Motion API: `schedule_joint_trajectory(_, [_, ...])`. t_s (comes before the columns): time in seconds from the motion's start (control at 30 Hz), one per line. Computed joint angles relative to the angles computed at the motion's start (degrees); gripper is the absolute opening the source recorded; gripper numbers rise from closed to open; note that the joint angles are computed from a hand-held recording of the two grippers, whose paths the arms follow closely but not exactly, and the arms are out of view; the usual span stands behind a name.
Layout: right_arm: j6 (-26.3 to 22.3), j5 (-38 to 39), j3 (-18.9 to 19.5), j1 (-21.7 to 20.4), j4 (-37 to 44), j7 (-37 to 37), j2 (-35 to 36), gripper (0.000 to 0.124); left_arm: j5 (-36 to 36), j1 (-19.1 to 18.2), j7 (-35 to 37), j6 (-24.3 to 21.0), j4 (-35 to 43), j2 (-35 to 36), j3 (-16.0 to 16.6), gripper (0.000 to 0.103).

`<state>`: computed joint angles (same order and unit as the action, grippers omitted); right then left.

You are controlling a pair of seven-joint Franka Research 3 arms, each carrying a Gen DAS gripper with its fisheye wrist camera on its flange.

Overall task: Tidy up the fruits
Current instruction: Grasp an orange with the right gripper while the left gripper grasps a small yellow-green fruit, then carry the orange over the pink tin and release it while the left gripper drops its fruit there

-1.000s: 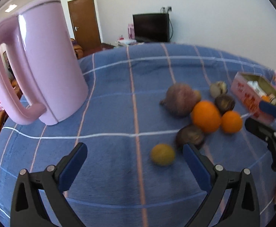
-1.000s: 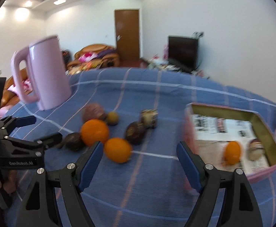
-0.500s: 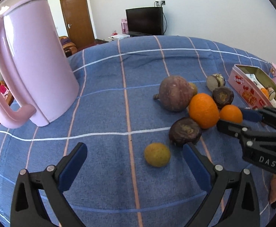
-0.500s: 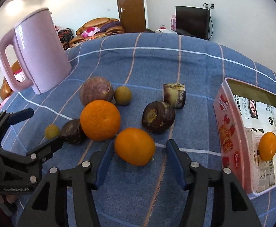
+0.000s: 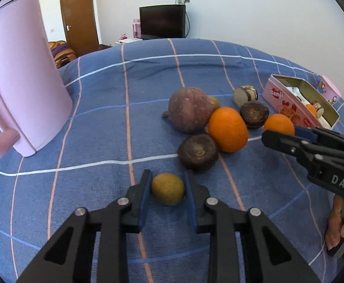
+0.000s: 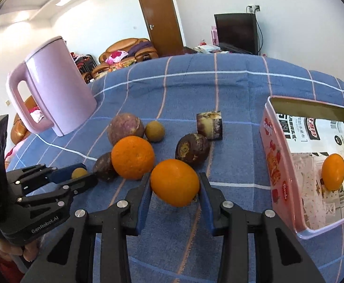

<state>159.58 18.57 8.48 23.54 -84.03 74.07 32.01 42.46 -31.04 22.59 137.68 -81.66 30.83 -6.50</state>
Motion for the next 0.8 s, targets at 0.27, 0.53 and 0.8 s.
schedule_joint_trajectory(0.27, [17.36, -5.13, -5.61, 5.78, -7.66, 0.67, -3.47, 0.04, 18.5, -5.18, -25.81, -1.65, -5.06, -4.8, 5.18, 0.029])
schedule_joint_trajectory(0.53, [27.18, -8.08, -22.61, 19.37, -10.91, 5.62, -3.64, 0.04, 27.35, -6.46, -32.01, -10.6, -0.3, -2.15, 2.86, 0.029])
schedule_joint_trajectory(0.8, [25.67, -7.67, -24.52, 19.23, -11.06, 6.76, -3.67, 0.04, 26.72, -8.52, -29.24, -14.08, 7.92, 3.14, 2.79, 0.029])
